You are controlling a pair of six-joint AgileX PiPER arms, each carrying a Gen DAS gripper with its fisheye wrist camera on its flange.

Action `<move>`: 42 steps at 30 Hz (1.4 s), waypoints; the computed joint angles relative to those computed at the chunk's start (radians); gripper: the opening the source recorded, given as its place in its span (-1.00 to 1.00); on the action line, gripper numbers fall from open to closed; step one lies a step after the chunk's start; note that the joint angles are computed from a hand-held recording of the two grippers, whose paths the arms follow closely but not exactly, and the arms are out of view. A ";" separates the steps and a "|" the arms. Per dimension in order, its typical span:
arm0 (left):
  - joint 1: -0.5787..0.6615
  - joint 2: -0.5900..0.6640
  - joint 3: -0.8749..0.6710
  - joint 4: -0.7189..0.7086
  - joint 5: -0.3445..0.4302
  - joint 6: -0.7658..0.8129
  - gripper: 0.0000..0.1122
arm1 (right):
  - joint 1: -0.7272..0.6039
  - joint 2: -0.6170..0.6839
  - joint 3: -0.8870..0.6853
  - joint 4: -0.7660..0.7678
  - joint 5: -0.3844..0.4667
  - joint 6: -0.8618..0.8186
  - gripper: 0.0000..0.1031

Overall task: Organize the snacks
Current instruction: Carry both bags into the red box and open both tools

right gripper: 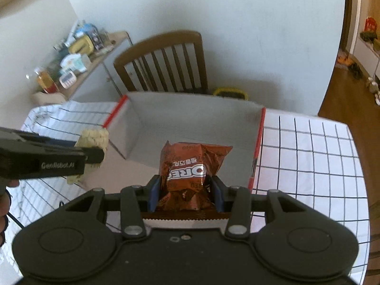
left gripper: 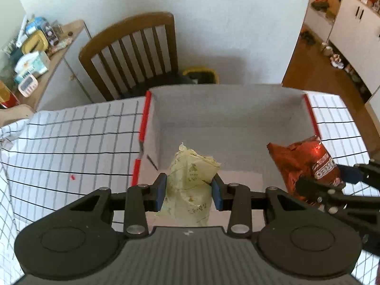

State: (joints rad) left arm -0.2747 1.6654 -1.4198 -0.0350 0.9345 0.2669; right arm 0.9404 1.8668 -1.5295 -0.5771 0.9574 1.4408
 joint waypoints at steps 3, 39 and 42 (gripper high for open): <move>-0.020 0.065 -0.020 0.031 -0.015 -0.029 -0.32 | -0.040 0.042 -0.008 0.048 -0.039 -0.033 -0.14; 0.065 -0.089 0.175 -0.113 -0.025 0.133 0.08 | 0.042 0.041 -0.081 0.043 0.064 -0.115 0.56; 0.092 -0.141 0.196 -0.155 -0.010 0.178 0.11 | 0.072 0.030 -0.100 0.019 0.100 -0.093 0.62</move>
